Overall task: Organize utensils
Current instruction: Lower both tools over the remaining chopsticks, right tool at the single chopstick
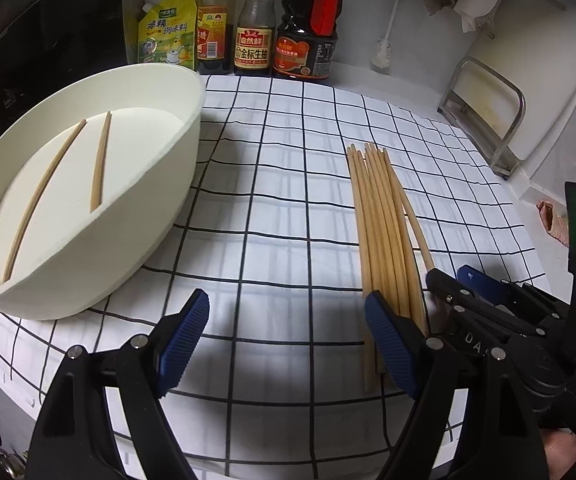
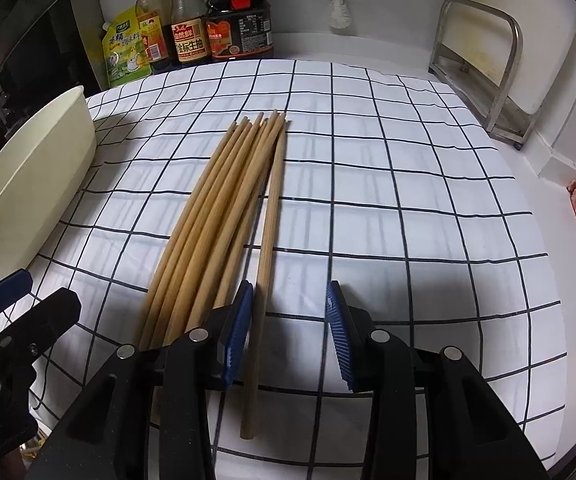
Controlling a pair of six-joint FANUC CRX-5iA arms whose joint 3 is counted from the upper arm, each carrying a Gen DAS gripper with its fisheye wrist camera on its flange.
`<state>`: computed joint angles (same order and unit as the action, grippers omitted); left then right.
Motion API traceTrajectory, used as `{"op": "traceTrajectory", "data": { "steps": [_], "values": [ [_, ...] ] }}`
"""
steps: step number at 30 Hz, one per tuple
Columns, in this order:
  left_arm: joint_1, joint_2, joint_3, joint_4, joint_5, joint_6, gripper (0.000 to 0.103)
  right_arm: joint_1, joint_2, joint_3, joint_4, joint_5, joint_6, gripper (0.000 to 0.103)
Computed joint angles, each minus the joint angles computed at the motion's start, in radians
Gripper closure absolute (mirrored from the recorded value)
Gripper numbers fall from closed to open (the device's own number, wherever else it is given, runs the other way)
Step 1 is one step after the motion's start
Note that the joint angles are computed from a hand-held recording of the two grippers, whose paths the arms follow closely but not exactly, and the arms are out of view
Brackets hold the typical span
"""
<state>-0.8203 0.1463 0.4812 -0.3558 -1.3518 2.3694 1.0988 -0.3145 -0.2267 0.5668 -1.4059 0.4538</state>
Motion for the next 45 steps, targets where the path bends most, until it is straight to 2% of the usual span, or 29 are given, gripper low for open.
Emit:
{"op": "traceTrajectory", "data": {
  "steps": [13, 22, 36, 45],
  "values": [
    [0.008, 0.088, 0.061, 0.027, -0.010, -0.024, 0.022, -0.041, -0.055, -0.033, -0.004, 0.000, -0.002, 0.066],
    [-0.008, 0.106, 0.081, -0.018, -0.031, -0.005, 0.022, -0.042, -0.056, -0.036, -0.002, 0.012, 0.010, 0.066],
    [-0.019, 0.177, 0.181, -0.049, -0.121, -0.049, 0.019, -0.041, -0.052, -0.037, 0.005, 0.014, 0.001, 0.066],
    [-0.010, 0.153, 0.160, -0.040, -0.083, -0.027, 0.019, -0.037, -0.049, -0.039, 0.014, 0.012, 0.001, 0.066]
  ]
}}
